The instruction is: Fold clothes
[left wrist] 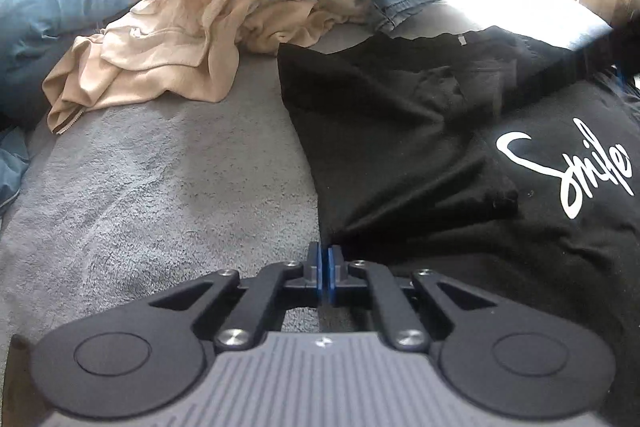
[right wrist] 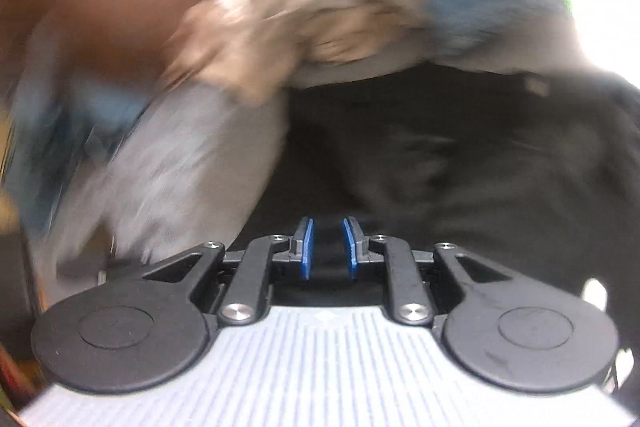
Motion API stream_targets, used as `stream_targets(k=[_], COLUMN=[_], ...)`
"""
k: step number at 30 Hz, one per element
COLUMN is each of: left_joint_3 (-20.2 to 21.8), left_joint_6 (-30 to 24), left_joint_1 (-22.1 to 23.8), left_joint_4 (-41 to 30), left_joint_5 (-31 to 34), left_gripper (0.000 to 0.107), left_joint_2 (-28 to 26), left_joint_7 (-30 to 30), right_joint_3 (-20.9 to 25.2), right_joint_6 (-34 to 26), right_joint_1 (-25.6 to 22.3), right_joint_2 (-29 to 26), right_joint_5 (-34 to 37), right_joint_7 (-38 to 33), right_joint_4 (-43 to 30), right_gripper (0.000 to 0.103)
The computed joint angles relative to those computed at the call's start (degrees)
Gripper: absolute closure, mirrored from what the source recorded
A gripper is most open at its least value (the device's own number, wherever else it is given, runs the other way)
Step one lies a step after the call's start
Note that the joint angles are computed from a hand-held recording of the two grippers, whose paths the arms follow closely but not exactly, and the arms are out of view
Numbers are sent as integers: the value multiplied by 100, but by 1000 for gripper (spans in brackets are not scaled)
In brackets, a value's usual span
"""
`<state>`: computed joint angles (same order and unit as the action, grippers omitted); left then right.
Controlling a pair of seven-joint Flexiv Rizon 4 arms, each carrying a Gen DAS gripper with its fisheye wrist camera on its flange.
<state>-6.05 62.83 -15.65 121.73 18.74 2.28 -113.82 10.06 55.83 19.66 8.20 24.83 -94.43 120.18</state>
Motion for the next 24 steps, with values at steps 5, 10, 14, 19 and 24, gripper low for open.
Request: stream_targets(k=[5, 10, 14, 19, 24], left_joint_3=[42, 114, 45, -27, 110], left_joint_6=[11, -66, 98, -44, -7], left_joint_1=[-4, 41, 219, 201, 32], left_joint_4=[62, 278, 177, -267, -283], left_joint_5=[-271, -841, -974, -1112, -901], left_gripper=[99, 91, 86, 85, 84], left_joint_2=[43, 448, 409, -279, -451], left_joint_7=[293, 473, 181, 215, 74], right_joint_3=[142, 29, -90, -24, 48], right_joint_6=[-217, -469, 413, 1180, 1457], right_joint_1=[20, 3, 147, 203, 84], right_joint_2=[246, 558, 347, -658, -1650], right_joint_5=[-568, -714, -307, -405, -871], right_joint_7=[-374, -265, -451, -487, -335], right_joint_4=[560, 518, 339, -202, -696], right_gripper=[89, 86, 86, 86, 89])
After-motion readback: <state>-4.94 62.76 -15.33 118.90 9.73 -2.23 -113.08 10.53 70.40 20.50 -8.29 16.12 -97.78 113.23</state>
